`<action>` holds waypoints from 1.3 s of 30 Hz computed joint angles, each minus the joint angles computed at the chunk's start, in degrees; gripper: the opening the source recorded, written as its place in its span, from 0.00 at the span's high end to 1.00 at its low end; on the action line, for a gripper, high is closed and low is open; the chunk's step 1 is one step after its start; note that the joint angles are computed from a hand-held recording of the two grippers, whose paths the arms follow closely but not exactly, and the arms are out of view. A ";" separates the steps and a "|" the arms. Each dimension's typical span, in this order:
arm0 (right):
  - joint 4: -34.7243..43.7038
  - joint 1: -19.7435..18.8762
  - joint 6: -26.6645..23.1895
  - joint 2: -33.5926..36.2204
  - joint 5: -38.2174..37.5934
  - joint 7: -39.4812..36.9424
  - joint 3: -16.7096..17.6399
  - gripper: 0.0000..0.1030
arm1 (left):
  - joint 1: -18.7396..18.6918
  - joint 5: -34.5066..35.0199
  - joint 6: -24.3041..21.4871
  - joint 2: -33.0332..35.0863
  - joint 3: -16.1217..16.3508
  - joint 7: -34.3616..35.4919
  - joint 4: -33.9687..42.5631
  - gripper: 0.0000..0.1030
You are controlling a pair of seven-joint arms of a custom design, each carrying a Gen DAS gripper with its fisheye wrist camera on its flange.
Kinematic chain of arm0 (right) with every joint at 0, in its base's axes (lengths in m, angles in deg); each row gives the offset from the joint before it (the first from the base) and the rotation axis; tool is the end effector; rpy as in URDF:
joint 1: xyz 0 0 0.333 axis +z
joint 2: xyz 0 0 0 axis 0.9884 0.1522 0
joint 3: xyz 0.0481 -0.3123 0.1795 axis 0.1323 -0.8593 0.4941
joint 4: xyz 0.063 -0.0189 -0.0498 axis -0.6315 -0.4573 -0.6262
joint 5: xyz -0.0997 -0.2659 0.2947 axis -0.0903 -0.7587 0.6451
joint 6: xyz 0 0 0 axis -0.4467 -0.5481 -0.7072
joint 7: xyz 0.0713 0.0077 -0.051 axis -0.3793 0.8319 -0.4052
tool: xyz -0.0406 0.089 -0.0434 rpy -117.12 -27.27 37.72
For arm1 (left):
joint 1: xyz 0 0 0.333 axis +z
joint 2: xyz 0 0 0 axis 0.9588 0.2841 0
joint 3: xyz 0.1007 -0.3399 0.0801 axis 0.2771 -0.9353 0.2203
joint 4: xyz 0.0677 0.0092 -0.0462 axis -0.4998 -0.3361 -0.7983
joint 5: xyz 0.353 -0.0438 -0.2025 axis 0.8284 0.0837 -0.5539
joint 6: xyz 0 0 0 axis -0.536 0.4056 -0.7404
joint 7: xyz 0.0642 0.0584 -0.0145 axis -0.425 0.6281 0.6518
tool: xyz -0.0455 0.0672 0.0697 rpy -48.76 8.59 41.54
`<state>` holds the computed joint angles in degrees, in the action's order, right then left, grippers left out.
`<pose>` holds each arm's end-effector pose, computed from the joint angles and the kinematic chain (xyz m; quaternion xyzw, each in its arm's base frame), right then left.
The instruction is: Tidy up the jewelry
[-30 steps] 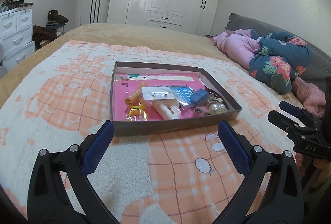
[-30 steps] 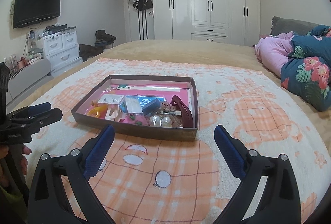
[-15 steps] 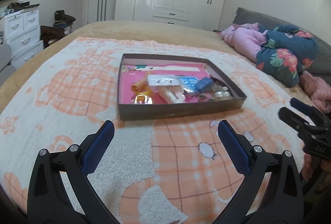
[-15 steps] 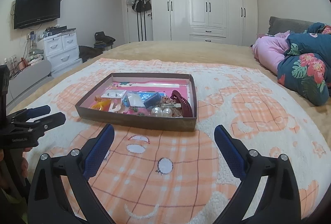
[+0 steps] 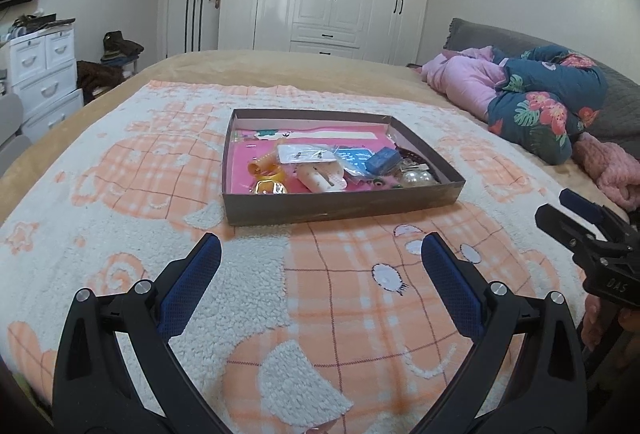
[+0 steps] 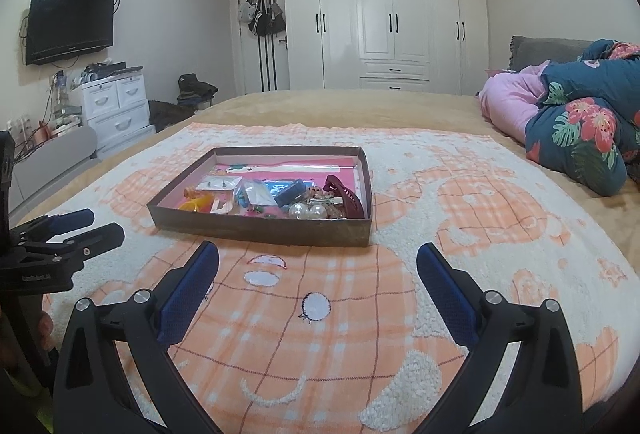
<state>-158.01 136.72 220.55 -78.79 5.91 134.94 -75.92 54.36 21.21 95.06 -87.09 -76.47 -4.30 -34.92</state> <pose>0.4637 0.1569 0.5601 -0.7186 0.4535 -0.2619 0.4575 0.4057 -0.3731 0.5620 -0.6619 0.5687 -0.3614 0.3283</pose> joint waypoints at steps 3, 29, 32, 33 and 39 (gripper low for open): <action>-0.87 0.18 1.17 -0.42 -0.37 0.18 0.05 0.06 | -0.13 0.54 -1.11 -0.39 -0.41 -0.63 -0.23 0.11; -6.06 -8.15 20.21 2.26 -19.01 15.31 4.38 0.06 | -2.13 13.30 -5.64 -1.44 -1.66 -9.34 -1.06 0.11; -6.07 -10.48 20.16 2.53 -19.95 16.58 6.38 0.06 | -2.15 13.33 -5.63 -1.42 -1.61 -9.39 -1.03 0.11; -6.13 -11.20 20.17 2.56 -20.37 17.09 6.93 0.06 | -2.18 13.30 -5.80 -1.41 -1.65 -9.31 -1.03 0.11; -6.27 -16.38 19.63 2.90 -21.03 19.05 11.77 0.06 | -2.38 13.19 -6.47 -1.22 -1.71 -9.19 -0.93 0.11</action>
